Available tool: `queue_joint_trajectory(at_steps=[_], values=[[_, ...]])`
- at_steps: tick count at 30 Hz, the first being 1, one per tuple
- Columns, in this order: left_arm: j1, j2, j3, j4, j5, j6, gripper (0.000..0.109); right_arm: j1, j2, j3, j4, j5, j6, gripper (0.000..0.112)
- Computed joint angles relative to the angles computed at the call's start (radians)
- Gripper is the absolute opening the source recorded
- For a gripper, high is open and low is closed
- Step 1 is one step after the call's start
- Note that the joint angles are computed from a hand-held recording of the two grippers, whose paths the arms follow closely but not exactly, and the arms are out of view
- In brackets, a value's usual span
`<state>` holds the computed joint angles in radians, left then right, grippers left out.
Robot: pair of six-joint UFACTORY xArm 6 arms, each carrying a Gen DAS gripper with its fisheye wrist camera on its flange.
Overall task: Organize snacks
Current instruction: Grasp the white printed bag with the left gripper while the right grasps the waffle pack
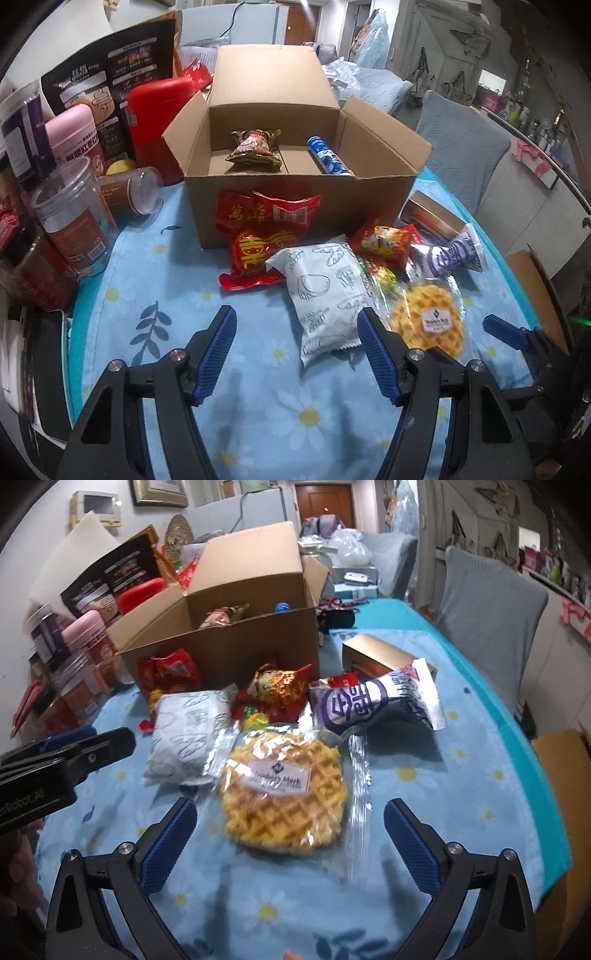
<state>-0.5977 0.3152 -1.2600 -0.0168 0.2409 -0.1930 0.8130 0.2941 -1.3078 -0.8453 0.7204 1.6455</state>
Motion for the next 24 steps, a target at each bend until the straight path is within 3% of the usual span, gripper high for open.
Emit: queue_joint_trajectory(at_steps=[4, 8, 14, 17, 21, 24], values=[[-0.004, 0.041, -0.05, -0.127, 0.018, 0.109, 0.068, -0.038, 0.032, -0.004, 0.048, -0.067, -0.033, 0.103], [-0.008, 0.086, -0.113, -0.174, 0.052, 0.16, 0.068, -0.067, 0.057, 0.002, 0.076, -0.152, -0.059, 0.103], [-0.01, 0.155, -0.214, -0.272, 0.134, 0.255, 0.068, -0.053, 0.105, -0.064, 0.064, -0.08, -0.109, 0.103], [-0.009, 0.19, -0.268, -0.314, 0.191, 0.297, 0.068, -0.055, 0.108, -0.068, 0.075, -0.082, -0.131, 0.103], [-0.016, 0.21, -0.293, -0.357, 0.205, 0.339, 0.068, -0.056, 0.105, -0.066, 0.088, -0.083, -0.158, 0.1], [-0.02, 0.223, -0.308, -0.3, 0.206, 0.305, 0.068, -0.056, 0.088, -0.043, 0.078, -0.09, -0.157, 0.095]])
